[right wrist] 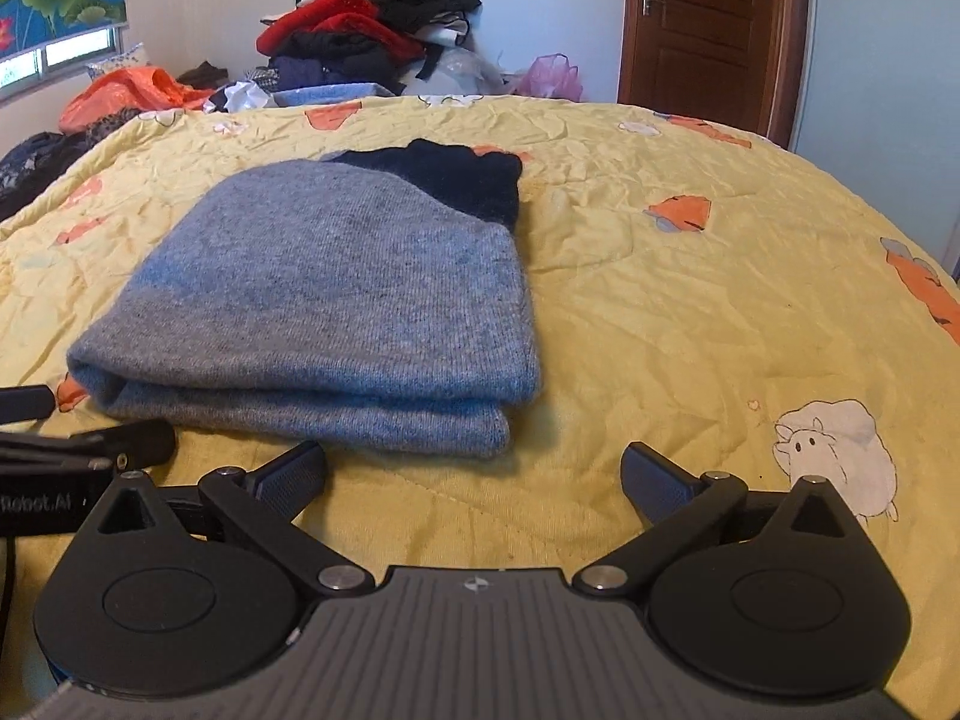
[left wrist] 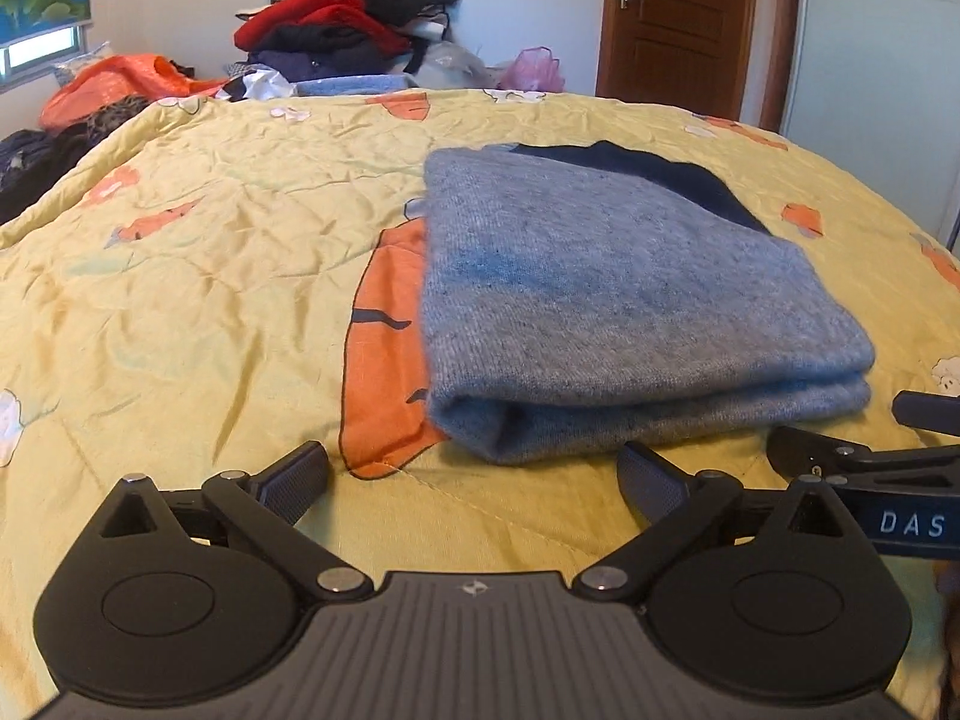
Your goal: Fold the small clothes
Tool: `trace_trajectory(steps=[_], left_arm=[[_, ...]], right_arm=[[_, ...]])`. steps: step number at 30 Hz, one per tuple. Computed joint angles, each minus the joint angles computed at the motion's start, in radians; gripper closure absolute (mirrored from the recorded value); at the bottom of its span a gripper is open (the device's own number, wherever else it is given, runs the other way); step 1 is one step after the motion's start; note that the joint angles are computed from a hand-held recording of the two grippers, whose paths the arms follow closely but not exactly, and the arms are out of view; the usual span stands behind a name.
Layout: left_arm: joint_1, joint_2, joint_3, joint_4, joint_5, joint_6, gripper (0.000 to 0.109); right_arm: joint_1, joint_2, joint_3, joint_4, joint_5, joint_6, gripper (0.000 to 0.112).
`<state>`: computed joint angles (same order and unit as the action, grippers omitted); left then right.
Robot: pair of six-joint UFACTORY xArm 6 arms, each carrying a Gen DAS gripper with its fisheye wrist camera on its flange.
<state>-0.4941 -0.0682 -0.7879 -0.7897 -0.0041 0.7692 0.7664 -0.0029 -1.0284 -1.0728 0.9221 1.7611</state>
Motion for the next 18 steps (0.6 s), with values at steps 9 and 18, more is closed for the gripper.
trace_trajectory(steps=[9,18], left_arm=[[-0.002,0.004,-0.012,-0.048,0.013,0.056,0.006],[-0.005,0.003,-0.015,-0.09,0.015,0.094,0.006]], right_arm=[[-0.042,0.002,-0.039,0.153,-0.041,-0.167,0.009],[0.004,-0.009,0.012,-0.004,-0.008,-0.003,0.009]])
